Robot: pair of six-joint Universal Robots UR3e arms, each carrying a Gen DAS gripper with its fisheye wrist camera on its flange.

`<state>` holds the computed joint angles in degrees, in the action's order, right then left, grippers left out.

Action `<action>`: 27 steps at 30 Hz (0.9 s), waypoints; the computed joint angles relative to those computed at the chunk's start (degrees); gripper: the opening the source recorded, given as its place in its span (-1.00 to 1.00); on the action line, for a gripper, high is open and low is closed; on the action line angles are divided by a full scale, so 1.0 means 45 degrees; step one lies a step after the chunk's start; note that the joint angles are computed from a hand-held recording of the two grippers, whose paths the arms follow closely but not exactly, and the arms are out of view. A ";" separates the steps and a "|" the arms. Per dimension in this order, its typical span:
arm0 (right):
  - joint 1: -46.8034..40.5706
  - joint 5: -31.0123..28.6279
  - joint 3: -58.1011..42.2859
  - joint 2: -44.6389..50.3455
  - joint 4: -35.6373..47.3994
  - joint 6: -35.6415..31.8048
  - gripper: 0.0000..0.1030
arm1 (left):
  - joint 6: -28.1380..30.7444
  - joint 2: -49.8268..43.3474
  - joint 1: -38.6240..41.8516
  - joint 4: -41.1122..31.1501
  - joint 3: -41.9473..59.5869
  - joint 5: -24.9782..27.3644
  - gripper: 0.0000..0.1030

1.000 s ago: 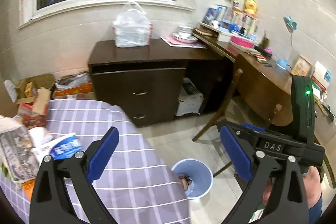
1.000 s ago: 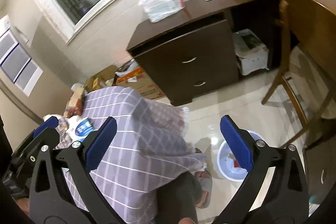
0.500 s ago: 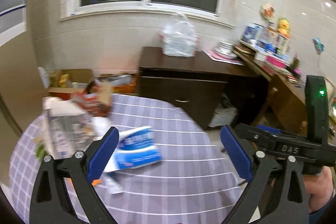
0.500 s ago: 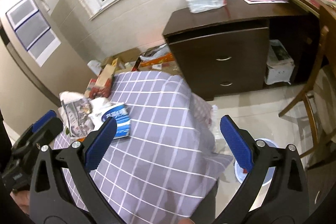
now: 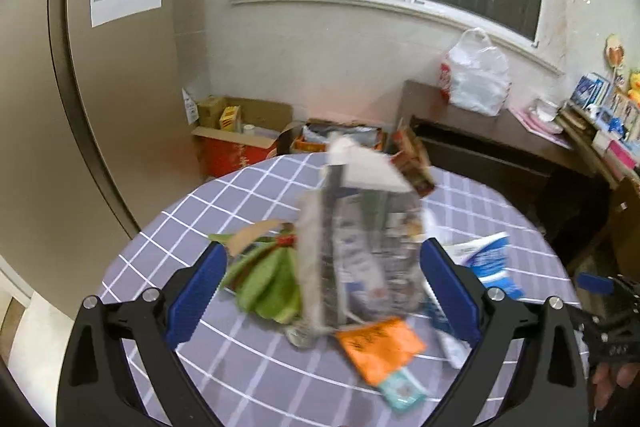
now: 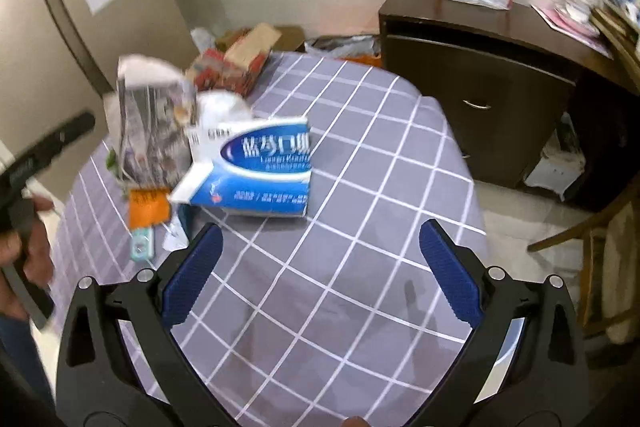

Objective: Collect trash
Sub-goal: 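Move back to the table and grasp the newspaper with the left tool, then grasp the blue-and-white medicine box with the right tool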

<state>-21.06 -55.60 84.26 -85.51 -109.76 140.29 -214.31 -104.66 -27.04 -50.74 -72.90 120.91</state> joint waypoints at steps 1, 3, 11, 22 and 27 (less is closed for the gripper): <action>0.0171 -0.0206 0.0120 0.0042 -0.0248 -0.0038 0.88 | 0.0305 0.0022 0.0295 0.0128 -0.0178 -0.0323 0.85; 0.0740 -0.0896 0.0326 0.0280 -0.0938 -0.0154 0.88 | 0.0765 -0.0109 0.0626 0.0299 -0.0257 -0.0662 0.85; 0.2750 -0.2533 0.0631 0.1321 -0.3466 -0.0328 0.87 | 0.2391 -0.0809 0.2004 0.1457 -0.0485 -0.2632 0.84; 0.3352 -0.1275 -0.0180 0.1888 -0.3310 -0.0920 -0.38 | 0.2689 -0.0401 0.2513 0.2418 -0.1075 -0.5003 -0.70; 0.2051 0.0725 -0.0749 0.1309 -0.0980 -0.1138 -0.63 | 0.2292 -0.0003 0.2063 0.2430 -0.1120 -0.4461 -0.85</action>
